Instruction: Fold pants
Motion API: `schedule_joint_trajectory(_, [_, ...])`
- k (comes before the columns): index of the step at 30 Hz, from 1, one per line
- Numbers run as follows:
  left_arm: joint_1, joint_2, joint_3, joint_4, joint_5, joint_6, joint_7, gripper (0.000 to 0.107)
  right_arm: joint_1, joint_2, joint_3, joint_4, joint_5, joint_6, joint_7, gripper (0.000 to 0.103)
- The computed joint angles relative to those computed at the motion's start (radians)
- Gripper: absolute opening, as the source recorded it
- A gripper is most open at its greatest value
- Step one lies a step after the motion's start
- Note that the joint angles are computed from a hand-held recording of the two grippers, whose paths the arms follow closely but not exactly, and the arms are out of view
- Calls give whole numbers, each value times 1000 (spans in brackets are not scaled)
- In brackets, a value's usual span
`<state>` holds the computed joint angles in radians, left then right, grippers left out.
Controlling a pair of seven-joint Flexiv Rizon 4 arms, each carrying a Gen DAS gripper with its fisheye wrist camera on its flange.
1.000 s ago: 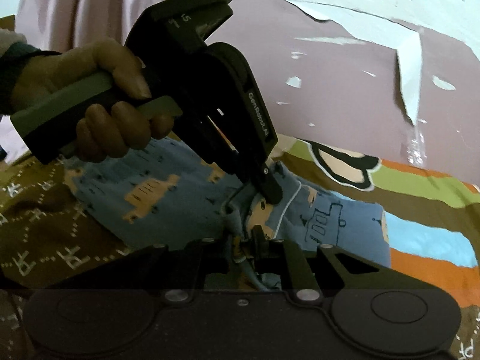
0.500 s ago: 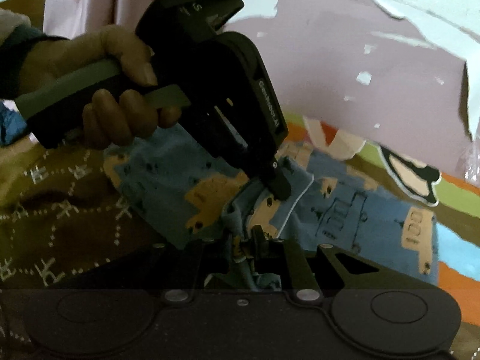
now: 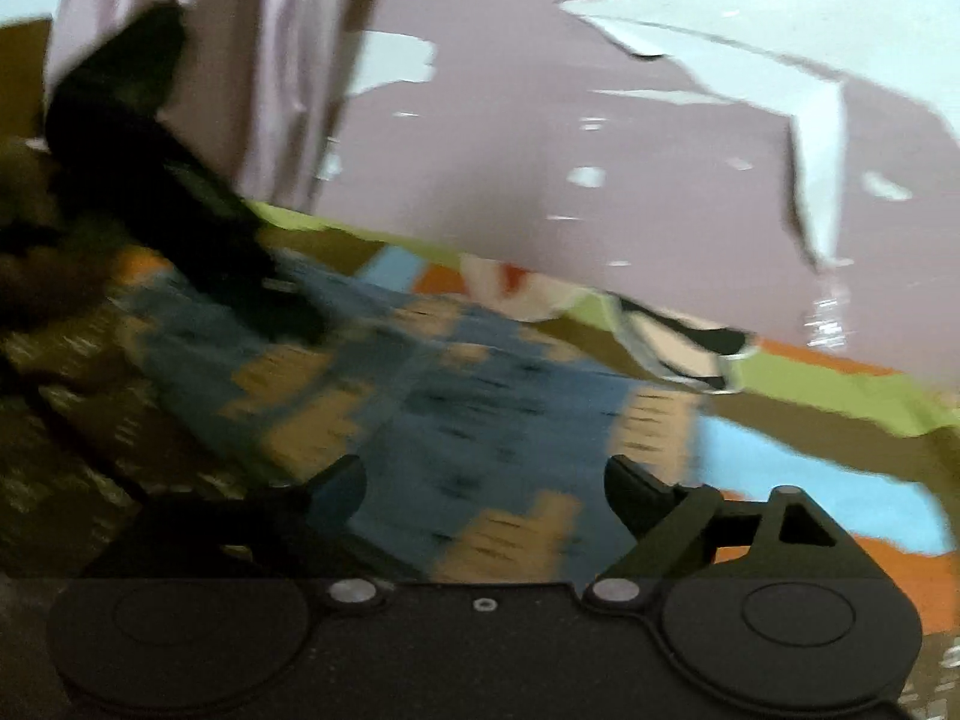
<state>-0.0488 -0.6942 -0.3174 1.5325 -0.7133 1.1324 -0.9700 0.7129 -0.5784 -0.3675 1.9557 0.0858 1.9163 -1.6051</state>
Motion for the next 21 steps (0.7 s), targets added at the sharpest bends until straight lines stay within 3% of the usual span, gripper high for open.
schedule_joint_trajectory(2, [-3, 8, -12, 31, -13, 29, 10, 62, -24, -20, -9, -15, -12, 21, -21, 94])
schedule_joint_trajectory(6, [-123, -16, 156, -23, 209, 19, -114, 53, -108, -72, 36, -106, -68, -42, -30, 100])
schedule_joint_trajectory(9, [-112, -9, 142, -10, 261, 42, -120, 58, -74, -115, -24, -154, -105, -123, 10, 92])
schedule_joint_trajectory(11, [-88, 16, 117, 23, 255, 76, -121, 65, -63, -120, -36, -146, -100, -58, 35, 96])
schedule_joint_trajectory(12, [-68, 33, 93, 54, 243, 114, -107, 72, -68, -118, -24, -145, -91, -28, 42, 101])
schedule_joint_trajectory(15, [18, 89, -12, 187, 185, 303, -27, 88, -82, -105, 31, -148, -73, 10, 51, 102])
schedule_joint_trajectory(18, [74, 125, -60, 294, 184, 499, -44, 99, -81, -97, 82, -148, -74, 18, 49, 102])
schedule_joint_trajectory(21, [30, 131, 30, 343, 195, 644, -140, 102, -52, -93, 90, -143, -59, 16, 52, 102])
